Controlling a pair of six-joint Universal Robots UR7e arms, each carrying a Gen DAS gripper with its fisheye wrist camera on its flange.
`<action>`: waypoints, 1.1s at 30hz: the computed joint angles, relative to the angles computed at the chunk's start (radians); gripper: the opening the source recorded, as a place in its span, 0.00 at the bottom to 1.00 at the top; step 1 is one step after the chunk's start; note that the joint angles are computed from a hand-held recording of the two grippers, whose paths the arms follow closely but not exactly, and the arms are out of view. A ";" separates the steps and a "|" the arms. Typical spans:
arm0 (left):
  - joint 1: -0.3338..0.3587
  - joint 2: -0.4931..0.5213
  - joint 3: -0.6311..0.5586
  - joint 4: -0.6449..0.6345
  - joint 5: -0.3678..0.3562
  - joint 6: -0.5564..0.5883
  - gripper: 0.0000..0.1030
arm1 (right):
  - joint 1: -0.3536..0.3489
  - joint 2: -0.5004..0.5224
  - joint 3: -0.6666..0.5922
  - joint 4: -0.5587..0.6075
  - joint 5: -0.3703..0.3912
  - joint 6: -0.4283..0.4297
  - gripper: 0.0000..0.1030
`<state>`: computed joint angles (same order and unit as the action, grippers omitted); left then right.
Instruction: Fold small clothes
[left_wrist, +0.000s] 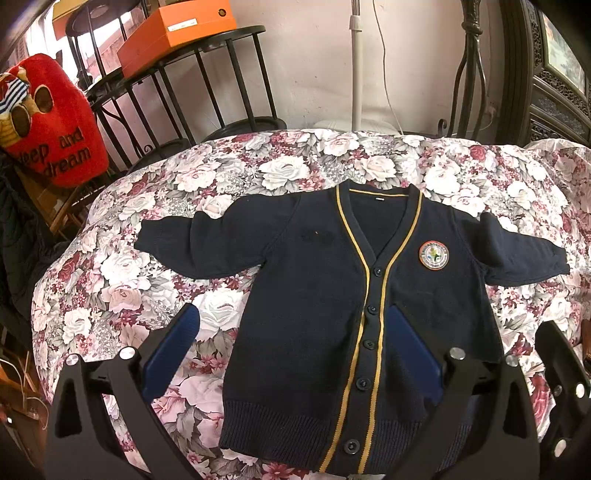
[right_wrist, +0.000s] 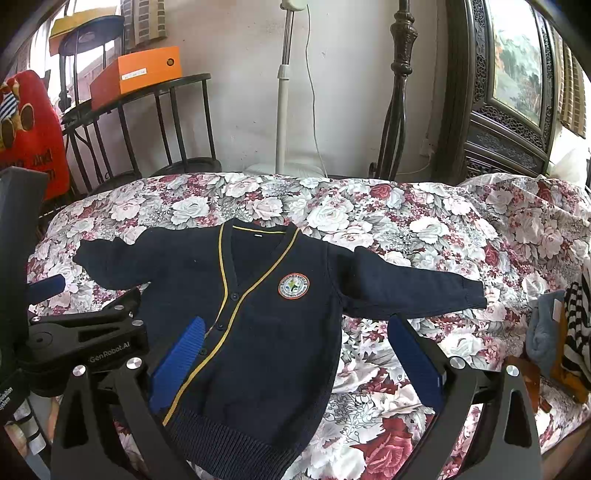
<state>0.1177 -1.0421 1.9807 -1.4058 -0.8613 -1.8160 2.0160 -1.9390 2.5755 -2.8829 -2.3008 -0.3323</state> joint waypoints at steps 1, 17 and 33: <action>0.000 0.000 0.000 0.000 0.000 0.001 0.96 | 0.000 0.000 0.000 0.000 0.000 0.000 0.97; 0.001 0.002 -0.002 0.002 -0.001 0.001 0.96 | 0.000 -0.002 -0.003 0.007 0.000 0.003 0.97; -0.006 -0.002 0.001 0.038 -0.005 -0.009 0.96 | -0.013 -0.026 -0.018 -0.004 -0.036 -0.089 0.97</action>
